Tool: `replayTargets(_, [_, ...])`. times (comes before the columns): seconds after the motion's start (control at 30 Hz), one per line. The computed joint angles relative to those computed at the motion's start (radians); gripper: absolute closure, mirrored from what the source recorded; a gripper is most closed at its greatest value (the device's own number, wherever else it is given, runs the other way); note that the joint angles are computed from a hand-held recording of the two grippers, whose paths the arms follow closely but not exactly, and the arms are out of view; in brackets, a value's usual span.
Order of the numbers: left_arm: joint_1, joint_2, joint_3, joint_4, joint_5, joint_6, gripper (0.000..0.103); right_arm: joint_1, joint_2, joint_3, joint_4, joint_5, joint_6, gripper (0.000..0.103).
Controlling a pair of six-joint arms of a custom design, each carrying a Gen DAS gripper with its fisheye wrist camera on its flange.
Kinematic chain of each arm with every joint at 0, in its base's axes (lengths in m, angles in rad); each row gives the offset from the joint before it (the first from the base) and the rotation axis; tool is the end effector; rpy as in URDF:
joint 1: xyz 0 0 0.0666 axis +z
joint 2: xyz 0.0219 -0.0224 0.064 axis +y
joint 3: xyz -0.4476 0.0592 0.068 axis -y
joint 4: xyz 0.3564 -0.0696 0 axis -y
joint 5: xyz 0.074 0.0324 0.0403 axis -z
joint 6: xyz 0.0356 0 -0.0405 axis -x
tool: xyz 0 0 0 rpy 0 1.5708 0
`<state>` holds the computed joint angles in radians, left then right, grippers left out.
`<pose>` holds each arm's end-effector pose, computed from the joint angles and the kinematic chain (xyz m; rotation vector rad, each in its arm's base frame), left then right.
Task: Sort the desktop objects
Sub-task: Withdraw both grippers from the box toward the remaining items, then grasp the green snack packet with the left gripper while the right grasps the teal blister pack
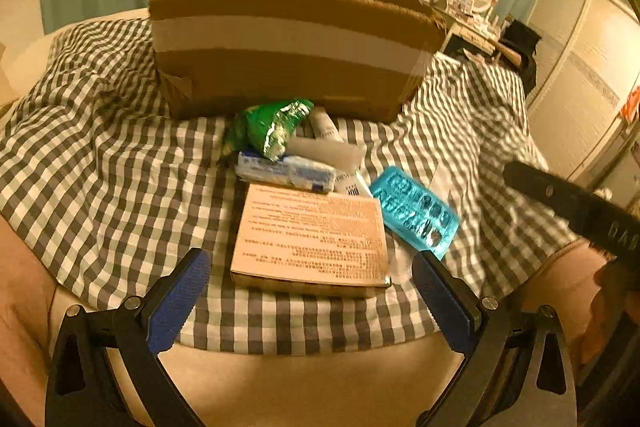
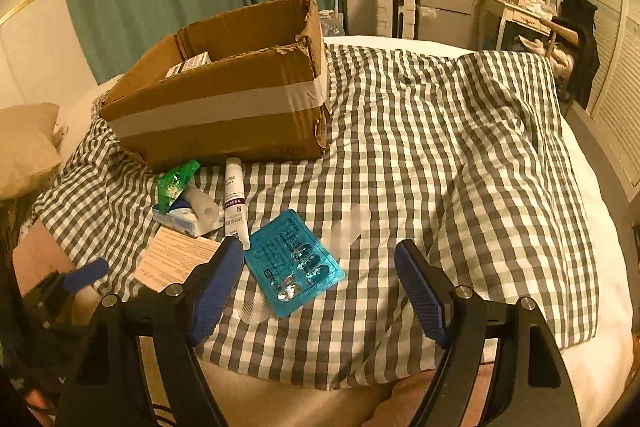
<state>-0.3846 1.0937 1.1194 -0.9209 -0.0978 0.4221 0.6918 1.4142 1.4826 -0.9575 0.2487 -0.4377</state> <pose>0.2805 -0.1102 0.4831 -0.0889 2.4725 -0.2297 0.3470 0.2756 0.5233 -0.2011 2.4250 0.2048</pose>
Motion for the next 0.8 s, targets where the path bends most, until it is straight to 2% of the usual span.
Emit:
replayTargets(0.13, [0.011,0.016,0.006,0.005,-0.030,-0.042,0.000,-0.003,0.018,0.003,0.002,-0.024,0.009,0.025])
replayTargets(0.3, [0.069,0.046,0.018,0.051,-0.057,-0.092,0.000,0.002,0.064,0.024,-0.001,-0.052,0.027,0.025])
replayTargets(0.57, [0.136,0.110,0.032,0.106,-0.085,-0.148,0.000,0.032,0.151,0.079,-0.118,-0.039,0.090,0.025])
replayTargets(0.63, [0.153,0.116,0.028,0.130,-0.075,-0.138,0.000,0.030,0.173,0.094,-0.156,-0.038,0.084,0.025])
replayTargets(0.8, [0.183,0.150,0.041,0.166,-0.016,-0.130,0.000,0.029,0.212,0.124,-0.190,-0.049,0.107,0.025])
